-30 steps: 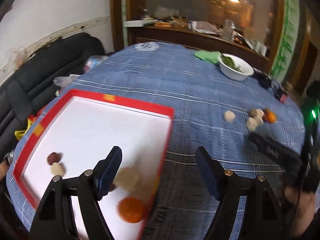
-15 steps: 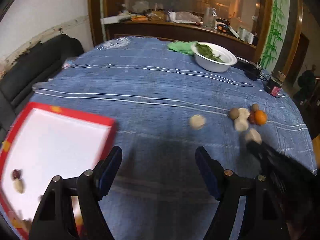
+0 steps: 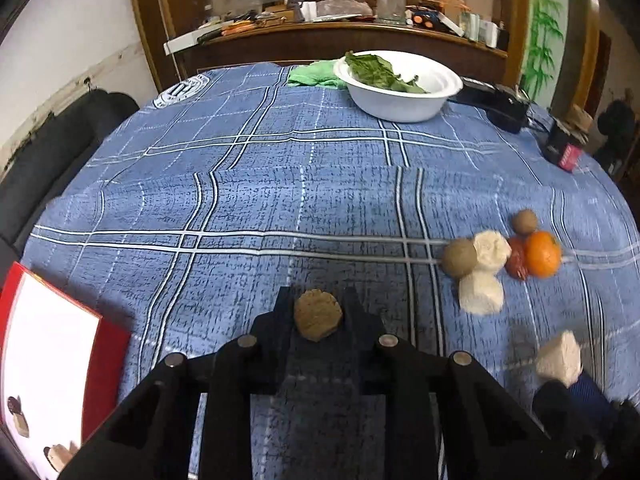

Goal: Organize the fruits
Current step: 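Grasp the beige rough chunk with the right tool while the left tool grasps the tan round cookie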

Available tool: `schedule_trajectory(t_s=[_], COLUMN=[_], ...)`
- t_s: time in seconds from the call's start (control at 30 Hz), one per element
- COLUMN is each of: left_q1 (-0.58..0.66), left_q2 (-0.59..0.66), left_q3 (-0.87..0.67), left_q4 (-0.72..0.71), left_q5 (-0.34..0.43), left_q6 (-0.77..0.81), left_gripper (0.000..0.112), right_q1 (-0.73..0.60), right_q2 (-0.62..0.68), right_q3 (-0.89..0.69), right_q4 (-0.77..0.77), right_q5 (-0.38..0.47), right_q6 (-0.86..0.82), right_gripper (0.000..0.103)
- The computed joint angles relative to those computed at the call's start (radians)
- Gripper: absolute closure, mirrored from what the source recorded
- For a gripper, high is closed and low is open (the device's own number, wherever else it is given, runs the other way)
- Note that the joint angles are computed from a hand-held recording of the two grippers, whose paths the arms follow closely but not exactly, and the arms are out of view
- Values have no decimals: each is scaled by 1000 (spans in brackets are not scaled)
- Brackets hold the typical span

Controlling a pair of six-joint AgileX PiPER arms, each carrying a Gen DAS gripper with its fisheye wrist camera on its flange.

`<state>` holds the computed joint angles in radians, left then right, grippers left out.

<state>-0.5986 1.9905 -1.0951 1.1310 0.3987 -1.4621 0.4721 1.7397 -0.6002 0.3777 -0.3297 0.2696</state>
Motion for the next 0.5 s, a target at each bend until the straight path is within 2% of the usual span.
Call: schedule_trajectory(t_s=[0.17,0.27,0.4,0.5], left_q1=[-20,-48,-58,-84], left_q2=[-85,-169,-272,-359], left_q3=[121,233,352,451], left_q4=[2,58,62,97], left_q5=[-2,10,-3,-8], left_q6=[-12,-75,-98,-150], left_gripper=[89,89,89,89], right_q1=[13,22,68,143], right_q2=[0,4,-33,-92], right_q3=[-2,-14,-17,9], right_q4=[68,132,313,538], right_q5=[-2,16,45,39], right_q6=[-71,-136,-319,-526], right_gripper=[79,78,78,78])
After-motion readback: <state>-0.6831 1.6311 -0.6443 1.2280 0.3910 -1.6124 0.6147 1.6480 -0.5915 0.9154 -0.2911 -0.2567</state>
